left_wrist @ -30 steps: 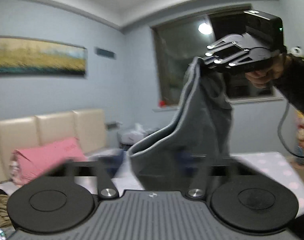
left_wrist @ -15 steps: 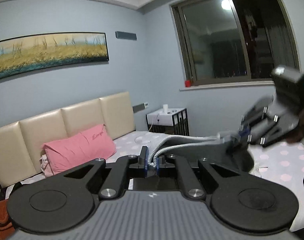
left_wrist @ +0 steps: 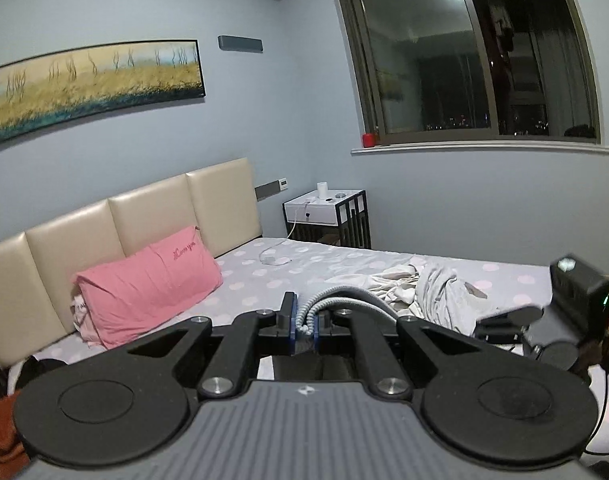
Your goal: Fold clothes
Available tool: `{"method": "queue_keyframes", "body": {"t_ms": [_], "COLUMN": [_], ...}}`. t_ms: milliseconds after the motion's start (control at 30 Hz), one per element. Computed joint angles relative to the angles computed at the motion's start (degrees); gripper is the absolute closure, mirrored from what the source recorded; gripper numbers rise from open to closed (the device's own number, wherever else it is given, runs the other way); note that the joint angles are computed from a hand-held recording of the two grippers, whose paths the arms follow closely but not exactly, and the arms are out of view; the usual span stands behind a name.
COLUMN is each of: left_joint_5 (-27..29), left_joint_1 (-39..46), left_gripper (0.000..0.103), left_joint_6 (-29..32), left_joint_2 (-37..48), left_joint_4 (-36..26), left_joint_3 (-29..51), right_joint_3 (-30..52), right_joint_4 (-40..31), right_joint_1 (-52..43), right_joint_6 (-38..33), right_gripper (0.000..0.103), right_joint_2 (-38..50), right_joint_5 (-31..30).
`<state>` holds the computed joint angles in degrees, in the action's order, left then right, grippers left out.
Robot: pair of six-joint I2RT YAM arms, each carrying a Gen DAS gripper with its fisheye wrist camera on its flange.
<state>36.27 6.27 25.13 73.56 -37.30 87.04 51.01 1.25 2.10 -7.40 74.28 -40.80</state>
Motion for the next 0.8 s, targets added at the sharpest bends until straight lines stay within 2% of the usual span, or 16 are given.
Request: {"method": "queue_keyframes", "body": {"t_ms": [67,133,167,200,233,267,367,467,567,633,733,800], "left_joint_5": [0.09,-0.05,-0.23,-0.19,-0.35,-0.31,2.64,3.88,4.04,5.63,8.19,10.57], "left_joint_1": [0.34,0.84,1.25,1.93,2.6,3.34,6.86,8.96,10.44,11.94,13.97,15.44], "left_gripper": [0.097,0.097,0.097,0.097,0.097,0.097,0.097,0.097,0.097,0.097,0.097,0.097], "left_joint_6": [0.14,0.15,0.02,-0.11,-0.23,-0.38,-1.59,-3.0,-5.39,-7.42,-9.68,-14.86], "left_joint_2": [-0.05,-0.21,-0.4,-0.49,-0.53,-0.58,0.32,1.56,1.08,1.59,7.3,12.6], "left_joint_4": [-0.58,-0.82,-0.54,-0.33,-0.08,0.23,-0.34,-0.41,2.15,1.91,-5.8,-7.92], "left_joint_3": [0.62,0.79,0.43,0.12,-0.17,-0.51,-0.14,1.62,4.03,9.67,28.91,43.31], "right_joint_3": [-4.01,-8.23,-9.91,-10.78,-11.3,-11.78,-12.45,-9.95,-3.71,3.27,20.3,34.7], "right_joint_4": [7.28,16.34,20.5,23.52,25.88,28.39,33.76,31.96,25.19,20.57,10.28,1.79], "right_joint_1": [0.64,2.28,2.88,2.86,2.42,1.6,-0.08,-1.57,-2.67,-3.32,-4.42,-4.38], "right_joint_6": [1.89,1.84,1.68,2.1,4.18,7.48,12.8,13.58,10.88,9.58,7.22,4.4], "right_gripper": [0.025,0.029,0.043,0.066,0.075,0.082,0.091,0.095,0.096,0.096,0.096,0.096], "right_joint_2": [0.78,1.63,2.34,3.07,3.5,3.74,3.74,2.69,-0.35,-1.64,-1.39,0.72], "right_joint_5": [1.67,6.17,7.8,7.71,6.6,4.94,3.13,1.44,2.56,3.08,3.11,4.14]}}
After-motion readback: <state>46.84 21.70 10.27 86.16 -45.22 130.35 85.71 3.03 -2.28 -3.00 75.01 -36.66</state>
